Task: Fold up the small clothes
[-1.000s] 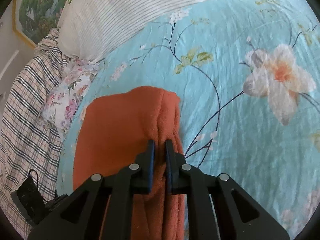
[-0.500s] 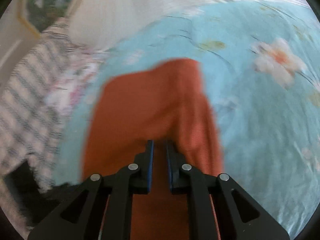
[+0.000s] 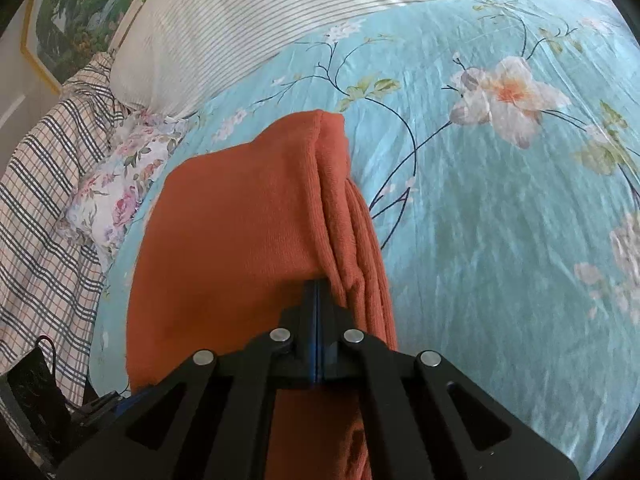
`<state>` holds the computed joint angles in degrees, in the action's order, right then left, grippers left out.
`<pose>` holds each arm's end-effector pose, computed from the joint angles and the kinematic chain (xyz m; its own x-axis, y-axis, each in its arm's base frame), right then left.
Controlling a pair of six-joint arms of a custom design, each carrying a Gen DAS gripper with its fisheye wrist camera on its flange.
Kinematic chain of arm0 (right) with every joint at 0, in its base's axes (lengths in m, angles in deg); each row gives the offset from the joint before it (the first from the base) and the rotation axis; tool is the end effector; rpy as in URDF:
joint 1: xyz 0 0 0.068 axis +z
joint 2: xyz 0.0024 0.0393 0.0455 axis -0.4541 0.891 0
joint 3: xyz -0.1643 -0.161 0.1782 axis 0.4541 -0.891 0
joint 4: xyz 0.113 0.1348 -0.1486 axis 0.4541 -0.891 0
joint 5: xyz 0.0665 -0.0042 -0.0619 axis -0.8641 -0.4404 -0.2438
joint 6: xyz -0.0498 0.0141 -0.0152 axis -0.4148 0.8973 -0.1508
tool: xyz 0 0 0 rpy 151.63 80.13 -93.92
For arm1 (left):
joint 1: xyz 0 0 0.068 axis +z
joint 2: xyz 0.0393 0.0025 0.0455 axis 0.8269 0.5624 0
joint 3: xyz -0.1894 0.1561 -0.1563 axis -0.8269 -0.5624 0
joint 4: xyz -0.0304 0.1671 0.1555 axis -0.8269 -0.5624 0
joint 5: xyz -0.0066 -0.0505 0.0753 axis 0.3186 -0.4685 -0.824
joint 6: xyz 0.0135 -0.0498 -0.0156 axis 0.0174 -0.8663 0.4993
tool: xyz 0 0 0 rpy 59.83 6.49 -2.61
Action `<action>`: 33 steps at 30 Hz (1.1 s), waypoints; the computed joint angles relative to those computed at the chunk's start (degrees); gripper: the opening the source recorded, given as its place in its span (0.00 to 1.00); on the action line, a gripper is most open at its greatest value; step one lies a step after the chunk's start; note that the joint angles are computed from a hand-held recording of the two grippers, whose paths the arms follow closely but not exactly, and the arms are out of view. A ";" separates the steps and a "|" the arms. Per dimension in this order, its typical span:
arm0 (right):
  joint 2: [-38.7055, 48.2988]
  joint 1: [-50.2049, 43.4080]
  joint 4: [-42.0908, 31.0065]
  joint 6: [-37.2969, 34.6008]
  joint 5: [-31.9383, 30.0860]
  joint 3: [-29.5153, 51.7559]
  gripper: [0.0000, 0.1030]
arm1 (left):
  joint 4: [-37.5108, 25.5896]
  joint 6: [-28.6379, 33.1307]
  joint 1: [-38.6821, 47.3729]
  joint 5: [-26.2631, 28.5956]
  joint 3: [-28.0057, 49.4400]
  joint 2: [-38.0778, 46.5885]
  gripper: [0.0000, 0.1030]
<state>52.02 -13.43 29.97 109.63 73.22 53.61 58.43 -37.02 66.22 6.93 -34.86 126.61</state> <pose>0.2608 0.0680 0.1758 -0.7350 0.4588 -0.4993 0.1684 0.8368 0.5210 0.2687 0.0287 0.2018 -0.7847 0.2390 -0.5720 0.4746 0.8252 -0.3063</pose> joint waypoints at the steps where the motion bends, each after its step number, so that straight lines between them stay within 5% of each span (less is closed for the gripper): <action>1: -0.98 0.30 -0.28 0.18 0.13 -0.59 0.00 | 0.11 0.04 0.14 -0.04 -0.31 -0.23 0.46; 9: -8.30 1.79 1.11 1.92 0.85 -7.62 0.00 | 0.50 -0.09 1.08 -0.31 -3.15 -3.04 0.47; 18: -19.33 7.01 -5.46 3.96 5.66 -9.39 0.03 | -1.06 2.23 3.99 -0.21 -5.80 -6.58 0.48; 26: -12.78 6.88 -2.91 3.30 5.51 -5.33 0.03 | -5.57 -0.05 6.30 1.25 0.50 -6.92 0.51; 33: -7.00 3.28 0.03 3.52 3.65 -6.39 0.00 | -1.01 -8.55 2.49 -9.89 7.07 1.97 0.51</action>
